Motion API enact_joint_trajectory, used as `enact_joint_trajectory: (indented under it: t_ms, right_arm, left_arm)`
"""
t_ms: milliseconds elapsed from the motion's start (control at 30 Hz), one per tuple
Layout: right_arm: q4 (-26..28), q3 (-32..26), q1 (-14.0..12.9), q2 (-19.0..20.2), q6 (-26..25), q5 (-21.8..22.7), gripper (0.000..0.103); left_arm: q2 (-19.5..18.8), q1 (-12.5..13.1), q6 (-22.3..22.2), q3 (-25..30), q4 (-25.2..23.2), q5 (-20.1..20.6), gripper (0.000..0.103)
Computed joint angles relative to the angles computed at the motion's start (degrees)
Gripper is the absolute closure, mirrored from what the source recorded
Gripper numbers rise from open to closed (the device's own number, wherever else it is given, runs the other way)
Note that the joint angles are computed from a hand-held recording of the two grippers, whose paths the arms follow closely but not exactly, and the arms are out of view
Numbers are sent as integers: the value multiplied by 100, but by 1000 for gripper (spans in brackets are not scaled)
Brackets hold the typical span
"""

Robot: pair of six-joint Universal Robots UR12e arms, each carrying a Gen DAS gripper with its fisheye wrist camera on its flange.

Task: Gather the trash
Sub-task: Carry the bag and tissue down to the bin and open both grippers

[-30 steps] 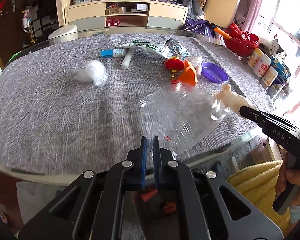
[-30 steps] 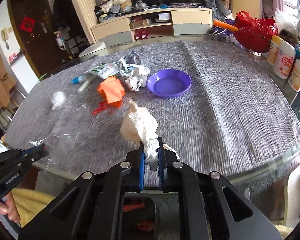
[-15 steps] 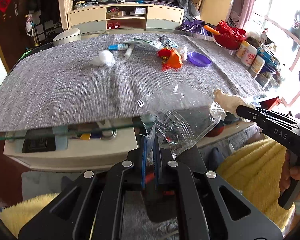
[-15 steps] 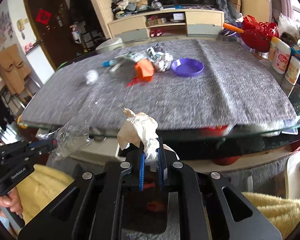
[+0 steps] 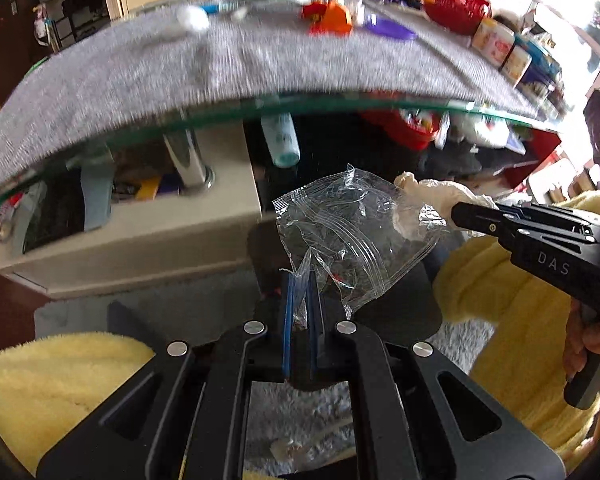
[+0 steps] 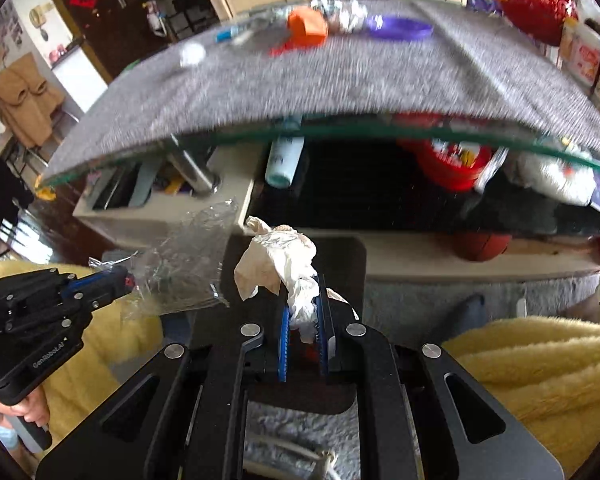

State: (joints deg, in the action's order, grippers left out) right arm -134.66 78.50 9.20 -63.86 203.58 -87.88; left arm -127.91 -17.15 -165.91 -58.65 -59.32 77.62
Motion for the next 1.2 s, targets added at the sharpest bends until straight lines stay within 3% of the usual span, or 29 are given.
enact_joint_trajectory:
  t_ms: [267, 567, 633, 667, 733, 867, 1200]
  right_arm:
    - [451, -117, -13, 158, 57, 351, 88]
    - [609, -174, -73, 272, 313, 756, 85]
    - [581, -155, -90, 267, 363, 762, 62]
    - [538, -139, -93, 262, 395, 738, 56]
    - [503, -126, -110, 255, 433, 719, 53]
    - [473, -145, -133, 263, 495, 729, 52]
    - [343, -221, -174, 211, 532, 288, 33]
  left_arm:
    - [-128, -54, 97, 77, -467, 221, 98]
    - [-297, -33, 28, 296, -983, 23, 95]
    - [-320, -27, 4, 329, -1039, 4, 91]
    - [-327, -25, -13, 339, -1054, -3, 90]
    - [-356, -17, -47, 380, -1109, -21, 88]
    - [-412, 1, -131, 469, -1212, -117, 70]
    - [-486, -5, -146, 689, -1200, -174, 34]
